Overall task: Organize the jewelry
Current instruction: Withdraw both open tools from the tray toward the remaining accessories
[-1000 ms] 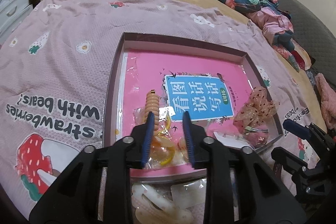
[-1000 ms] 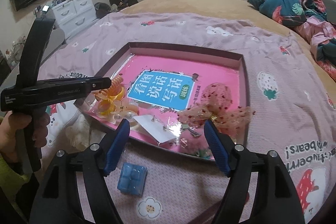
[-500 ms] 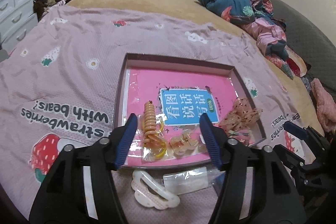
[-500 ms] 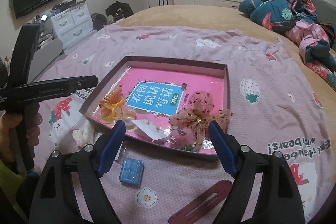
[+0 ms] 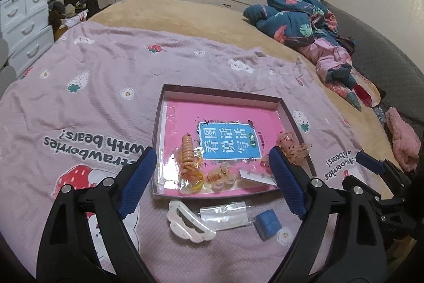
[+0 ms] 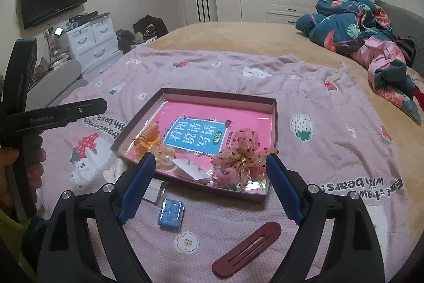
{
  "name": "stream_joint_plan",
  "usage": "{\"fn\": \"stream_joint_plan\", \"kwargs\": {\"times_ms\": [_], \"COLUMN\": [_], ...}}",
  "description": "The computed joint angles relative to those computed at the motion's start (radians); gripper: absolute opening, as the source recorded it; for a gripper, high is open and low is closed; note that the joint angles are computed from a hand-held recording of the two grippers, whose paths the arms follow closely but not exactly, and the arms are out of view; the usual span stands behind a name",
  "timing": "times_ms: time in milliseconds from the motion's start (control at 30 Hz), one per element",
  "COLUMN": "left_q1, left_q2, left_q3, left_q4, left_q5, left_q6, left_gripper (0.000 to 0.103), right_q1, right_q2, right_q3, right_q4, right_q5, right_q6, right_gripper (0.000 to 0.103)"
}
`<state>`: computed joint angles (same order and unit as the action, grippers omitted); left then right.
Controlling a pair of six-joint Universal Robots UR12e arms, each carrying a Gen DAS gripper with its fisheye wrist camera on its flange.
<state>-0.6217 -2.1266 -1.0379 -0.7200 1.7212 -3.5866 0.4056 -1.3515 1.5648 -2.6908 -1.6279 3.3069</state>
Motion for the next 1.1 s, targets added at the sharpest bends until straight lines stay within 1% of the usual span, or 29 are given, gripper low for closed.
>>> {"fn": "stream_joint_plan", "kwargs": {"times_ms": [133, 267, 600, 1100], "left_q1": [-0.005, -0.011, -0.021, -0.029], "left_q2": [0.018, 0.041, 0.09, 0.157], "left_q3": [-0.027, -0.065, -0.15, -0.272], "left_q4": [0.012, 0.025, 0.052, 0.068], "left_q5": [0.018, 0.026, 0.031, 0.047], "left_q6": [-0.005, -0.012, -0.016, -0.045], "left_gripper": [0.083, 0.087, 0.087, 0.087], "right_q1": [0.006, 0.013, 0.034, 0.068], "right_q2": [-0.011, -0.019, -0.033, -0.035], "right_q3": [0.01, 0.019, 0.042, 0.069], "right_q4": [-0.009, -0.014, -0.011, -0.016], "right_q5": [-0.007, -0.012, -0.012, -0.005], "right_q6": [-0.006, -0.008, -0.009, 0.0], "right_gripper": [0.086, 0.087, 0.088, 0.088]}}
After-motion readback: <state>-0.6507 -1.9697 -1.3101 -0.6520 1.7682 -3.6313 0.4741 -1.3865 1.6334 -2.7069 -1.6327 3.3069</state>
